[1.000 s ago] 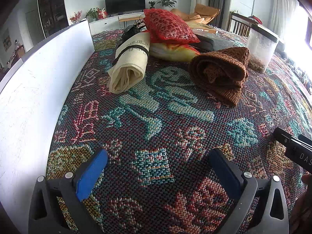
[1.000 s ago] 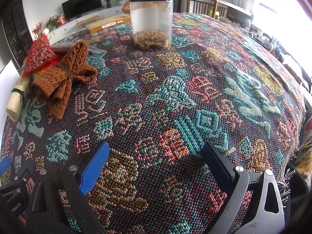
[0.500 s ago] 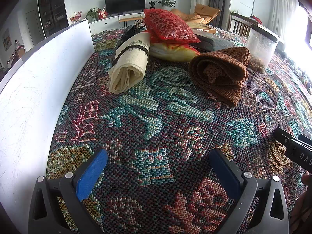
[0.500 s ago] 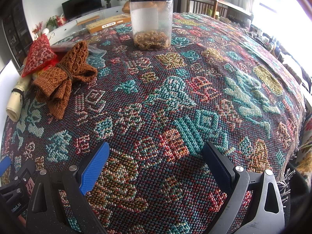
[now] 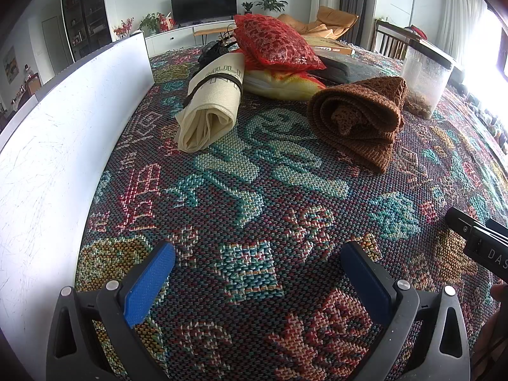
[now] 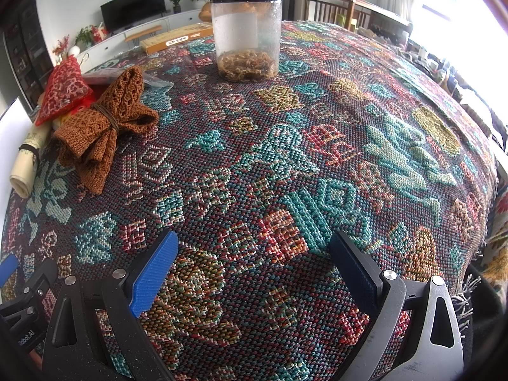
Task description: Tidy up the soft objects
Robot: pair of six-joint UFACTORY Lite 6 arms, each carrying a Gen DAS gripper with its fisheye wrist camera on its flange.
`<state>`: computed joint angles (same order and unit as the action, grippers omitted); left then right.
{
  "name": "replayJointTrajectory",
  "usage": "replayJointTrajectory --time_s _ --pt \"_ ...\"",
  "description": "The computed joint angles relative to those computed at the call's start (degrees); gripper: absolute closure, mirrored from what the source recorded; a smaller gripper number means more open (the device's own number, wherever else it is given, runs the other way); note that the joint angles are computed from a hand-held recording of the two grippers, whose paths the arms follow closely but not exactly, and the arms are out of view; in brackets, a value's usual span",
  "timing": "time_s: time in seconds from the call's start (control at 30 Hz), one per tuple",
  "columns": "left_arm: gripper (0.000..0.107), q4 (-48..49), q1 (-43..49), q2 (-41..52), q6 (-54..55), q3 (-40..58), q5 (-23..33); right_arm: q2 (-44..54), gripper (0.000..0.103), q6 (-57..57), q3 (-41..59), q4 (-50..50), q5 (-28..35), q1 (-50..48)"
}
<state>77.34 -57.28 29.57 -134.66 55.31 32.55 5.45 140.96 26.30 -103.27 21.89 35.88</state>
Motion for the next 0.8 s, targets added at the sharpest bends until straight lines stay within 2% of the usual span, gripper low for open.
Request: replayJointTrajectory --time_s 0.57,0.67,0.8 --pt "0.004 0.1 -0.1 0.2 0.2 0.0 -1.0 0.0 0.005 0.3 -0.1 -0.2 0.1 0.1" --pt "0.004 -5.4 3.3 -2.8 9.2 -0.9 -5.2 -0.1 0.005 0.3 -0.1 -0.3 0.1 0.1" --pt "0.004 -3.2 8.0 -11.5 8.9 -4.1 -2.7 -0.1 0.005 0.5 -0.2 -0.3 0.1 0.1"
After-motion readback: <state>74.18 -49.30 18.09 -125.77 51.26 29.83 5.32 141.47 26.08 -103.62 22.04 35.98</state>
